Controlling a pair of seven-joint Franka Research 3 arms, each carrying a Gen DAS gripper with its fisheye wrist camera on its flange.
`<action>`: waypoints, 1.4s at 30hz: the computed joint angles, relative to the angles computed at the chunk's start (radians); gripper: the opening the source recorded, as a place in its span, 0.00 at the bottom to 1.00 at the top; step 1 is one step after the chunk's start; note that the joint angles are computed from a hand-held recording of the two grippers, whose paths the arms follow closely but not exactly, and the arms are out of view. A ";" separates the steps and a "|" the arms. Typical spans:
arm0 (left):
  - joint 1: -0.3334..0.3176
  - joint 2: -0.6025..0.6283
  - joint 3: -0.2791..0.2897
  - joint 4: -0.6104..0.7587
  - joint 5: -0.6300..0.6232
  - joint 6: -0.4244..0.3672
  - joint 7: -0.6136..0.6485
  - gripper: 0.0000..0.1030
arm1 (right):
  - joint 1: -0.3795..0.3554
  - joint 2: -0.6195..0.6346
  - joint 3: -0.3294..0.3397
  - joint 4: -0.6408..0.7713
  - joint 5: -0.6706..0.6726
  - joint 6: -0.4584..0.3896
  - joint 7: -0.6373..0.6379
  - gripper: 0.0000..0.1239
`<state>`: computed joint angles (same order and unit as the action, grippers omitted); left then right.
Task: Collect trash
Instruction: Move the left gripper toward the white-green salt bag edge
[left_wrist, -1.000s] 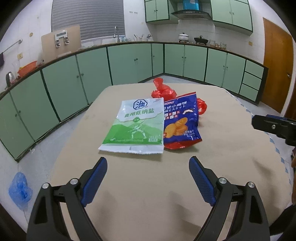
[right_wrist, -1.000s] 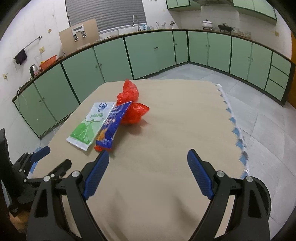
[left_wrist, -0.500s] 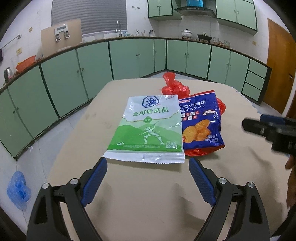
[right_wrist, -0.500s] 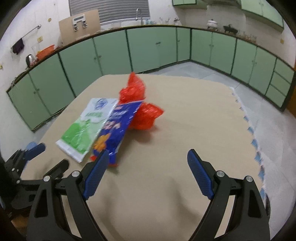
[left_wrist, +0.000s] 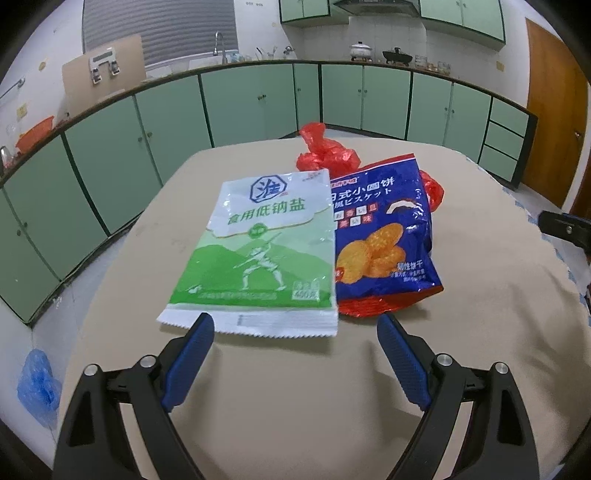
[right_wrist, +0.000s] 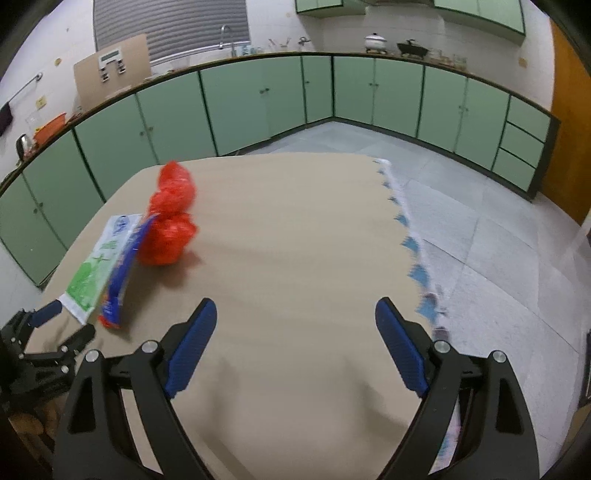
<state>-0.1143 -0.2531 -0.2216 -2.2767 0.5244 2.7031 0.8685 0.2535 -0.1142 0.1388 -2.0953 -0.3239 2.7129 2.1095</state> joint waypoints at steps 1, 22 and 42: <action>0.002 0.006 -0.005 0.008 0.011 -0.005 -0.002 0.86 | -0.002 -0.006 -0.006 -0.011 0.009 0.005 -0.004 0.69; -0.007 -0.014 0.032 -0.026 -0.117 0.050 0.078 0.00 | -0.037 -0.040 0.007 -0.062 0.037 0.028 -0.002 0.69; -0.010 0.001 0.024 0.000 -0.135 0.019 0.183 0.41 | -0.029 -0.050 0.023 -0.055 0.032 0.022 0.012 0.69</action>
<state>-0.1242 -0.2523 -0.1981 -2.2765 0.3893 2.7223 1.0510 0.2249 -0.1646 0.1614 -2.1501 -0.2917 2.7350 2.1215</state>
